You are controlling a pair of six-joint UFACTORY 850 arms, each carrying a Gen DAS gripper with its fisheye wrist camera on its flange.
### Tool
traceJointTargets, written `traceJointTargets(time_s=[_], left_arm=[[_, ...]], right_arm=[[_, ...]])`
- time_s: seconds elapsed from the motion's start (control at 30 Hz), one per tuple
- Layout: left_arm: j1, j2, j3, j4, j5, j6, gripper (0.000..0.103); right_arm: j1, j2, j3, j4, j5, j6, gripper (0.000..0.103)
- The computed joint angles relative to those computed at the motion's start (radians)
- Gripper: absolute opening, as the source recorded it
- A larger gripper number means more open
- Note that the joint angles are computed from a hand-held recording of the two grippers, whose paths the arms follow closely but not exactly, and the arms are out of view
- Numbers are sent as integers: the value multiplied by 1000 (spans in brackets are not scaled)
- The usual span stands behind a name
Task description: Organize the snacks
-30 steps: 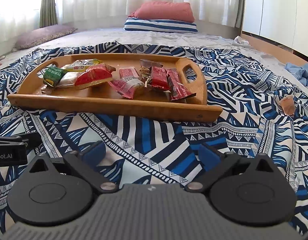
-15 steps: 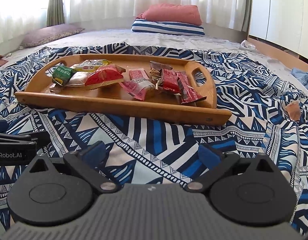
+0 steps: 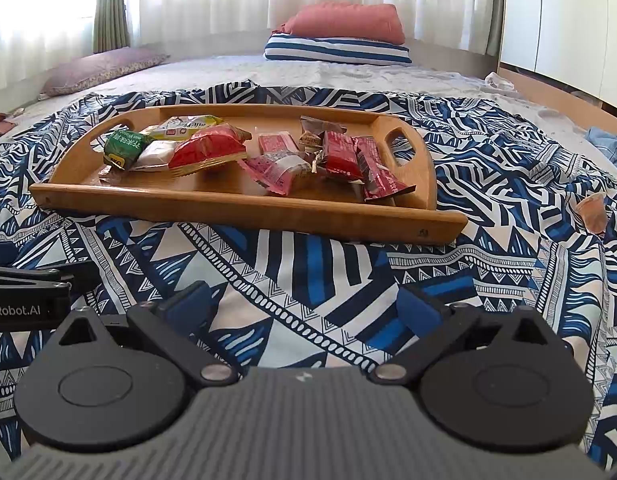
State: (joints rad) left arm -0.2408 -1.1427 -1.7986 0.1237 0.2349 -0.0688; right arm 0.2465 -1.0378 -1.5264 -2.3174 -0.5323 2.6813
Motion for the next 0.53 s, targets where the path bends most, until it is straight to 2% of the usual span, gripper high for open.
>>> traceJointTargets(time_s=[0.53], left_arm=[[0, 2, 5, -2, 8, 2, 103]], right_arm=[[1, -1, 0, -2, -2, 3, 103]])
